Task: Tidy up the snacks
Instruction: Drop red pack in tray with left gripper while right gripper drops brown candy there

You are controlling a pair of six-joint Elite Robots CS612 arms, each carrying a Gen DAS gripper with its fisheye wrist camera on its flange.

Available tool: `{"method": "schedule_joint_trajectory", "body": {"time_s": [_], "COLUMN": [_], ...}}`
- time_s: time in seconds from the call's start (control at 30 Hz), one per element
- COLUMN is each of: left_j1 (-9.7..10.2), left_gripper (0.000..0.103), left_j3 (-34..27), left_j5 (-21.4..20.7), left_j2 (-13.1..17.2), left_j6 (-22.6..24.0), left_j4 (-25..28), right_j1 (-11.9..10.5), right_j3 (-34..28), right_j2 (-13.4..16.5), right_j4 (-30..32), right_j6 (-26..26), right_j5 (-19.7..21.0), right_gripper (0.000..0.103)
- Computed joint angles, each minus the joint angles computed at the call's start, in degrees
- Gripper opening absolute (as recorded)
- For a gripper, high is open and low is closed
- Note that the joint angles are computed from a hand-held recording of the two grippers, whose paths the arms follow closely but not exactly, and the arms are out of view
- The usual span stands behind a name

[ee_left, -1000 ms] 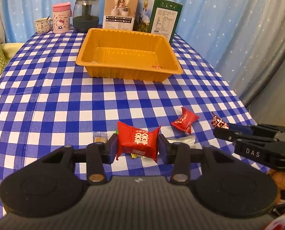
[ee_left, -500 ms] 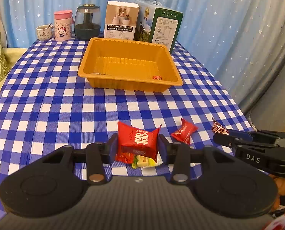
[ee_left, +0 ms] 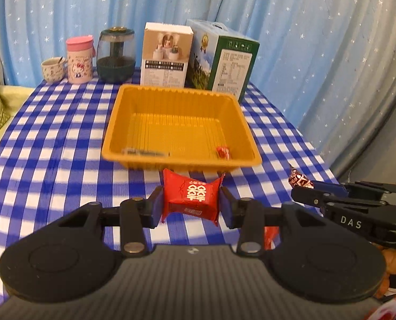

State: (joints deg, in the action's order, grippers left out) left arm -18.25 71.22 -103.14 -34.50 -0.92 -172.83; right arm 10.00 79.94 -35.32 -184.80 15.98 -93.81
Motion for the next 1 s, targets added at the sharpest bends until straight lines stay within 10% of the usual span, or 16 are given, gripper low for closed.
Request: {"method": "schedule_joint_trajectory", "body": {"time_s": [1.0], "left_j1": [0.01], "left_gripper": [0.041], "left_j3": [-35.8], "left_j5": [0.5], "left_j2": [18.7], "left_j6": [-1.3], "left_j4": [18.3], "right_j1": [-2.8], "right_j3": [-24.1], "right_j2": [12.1], "right_j4": [13.6], "right_j6": [1.4], "right_j5": [2.0], "right_gripper": [0.031]}}
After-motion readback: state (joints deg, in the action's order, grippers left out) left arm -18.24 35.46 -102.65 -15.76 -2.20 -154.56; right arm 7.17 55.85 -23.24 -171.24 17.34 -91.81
